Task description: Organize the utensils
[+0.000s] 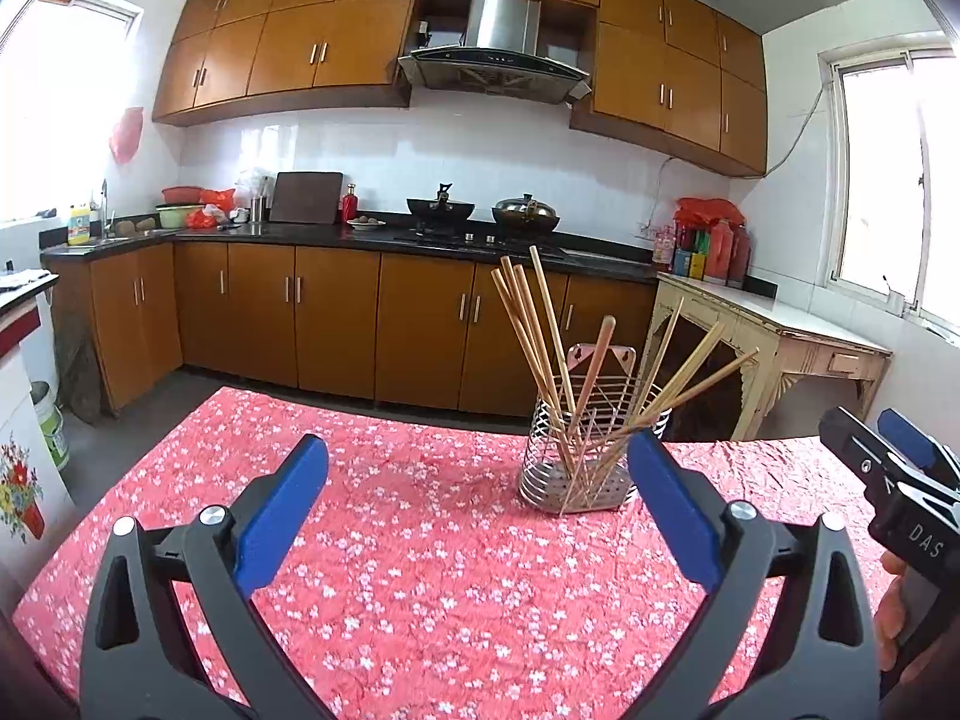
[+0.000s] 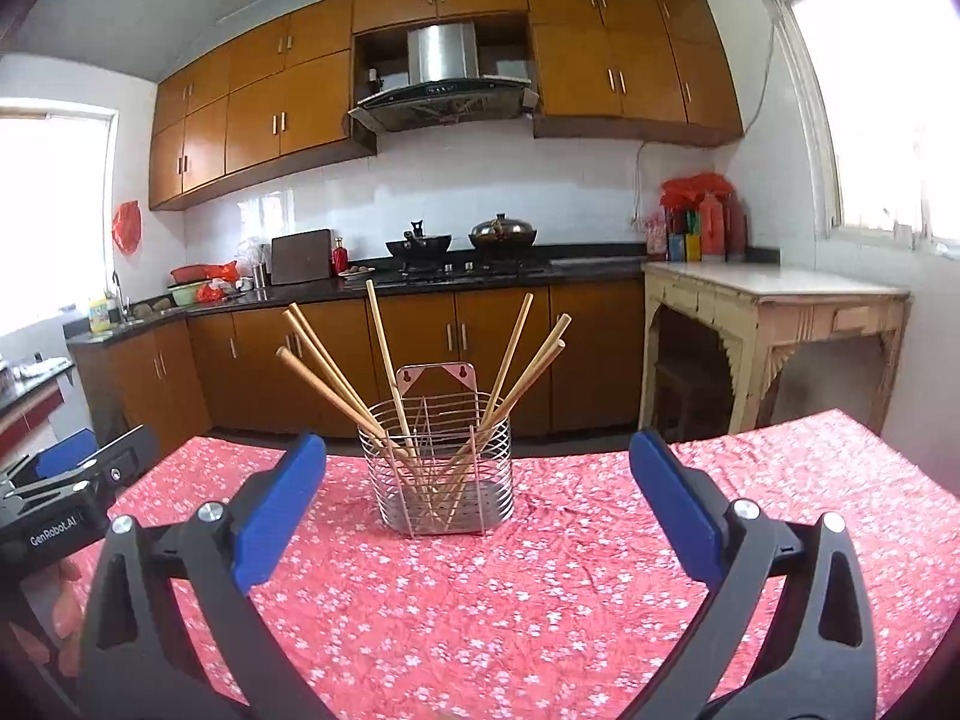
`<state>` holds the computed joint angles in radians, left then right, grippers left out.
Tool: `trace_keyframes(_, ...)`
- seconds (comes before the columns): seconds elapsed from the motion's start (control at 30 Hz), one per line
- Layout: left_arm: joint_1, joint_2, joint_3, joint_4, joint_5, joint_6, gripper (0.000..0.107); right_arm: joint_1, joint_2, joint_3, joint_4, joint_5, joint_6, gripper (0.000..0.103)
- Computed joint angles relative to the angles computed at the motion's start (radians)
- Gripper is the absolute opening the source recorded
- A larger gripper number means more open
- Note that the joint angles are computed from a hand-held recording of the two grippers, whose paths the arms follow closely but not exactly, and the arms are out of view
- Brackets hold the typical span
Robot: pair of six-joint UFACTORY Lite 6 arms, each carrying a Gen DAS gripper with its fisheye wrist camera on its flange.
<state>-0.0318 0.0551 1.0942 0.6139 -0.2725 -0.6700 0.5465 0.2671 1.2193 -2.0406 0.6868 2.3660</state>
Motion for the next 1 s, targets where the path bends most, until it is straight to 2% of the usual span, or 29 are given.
trace_keyframes(0.2, -0.028, -0.075, -0.131, -0.217, -0.056, 0.264, 0.101, 0.053, -0.034, -0.114, -0.055, 0.099, 0.073, 0.099)
trace_keyframes(0.33, -0.038, -0.109, -0.202, -0.277, -0.080, 0.348, 0.101, 0.078, -0.033, -0.175, -0.069, 0.144, 0.120, 0.099)
trace_keyframes(0.6, 0.014, -0.150, -0.290, -0.142, -0.130, 0.222, 0.101, 0.088, -0.061, -0.269, -0.097, 0.183, 0.198, 0.099)
trace_keyframes(0.8, 0.028, -0.174, -0.330, -0.147, -0.178, 0.235, 0.101, 0.112, -0.074, -0.303, -0.095, 0.231, 0.208, 0.099)
trace_keyframes(1.0, 0.029, -0.175, -0.339, -0.141, -0.191, 0.243, 0.101, 0.110, -0.063, -0.294, -0.102, 0.225, 0.217, 0.099)
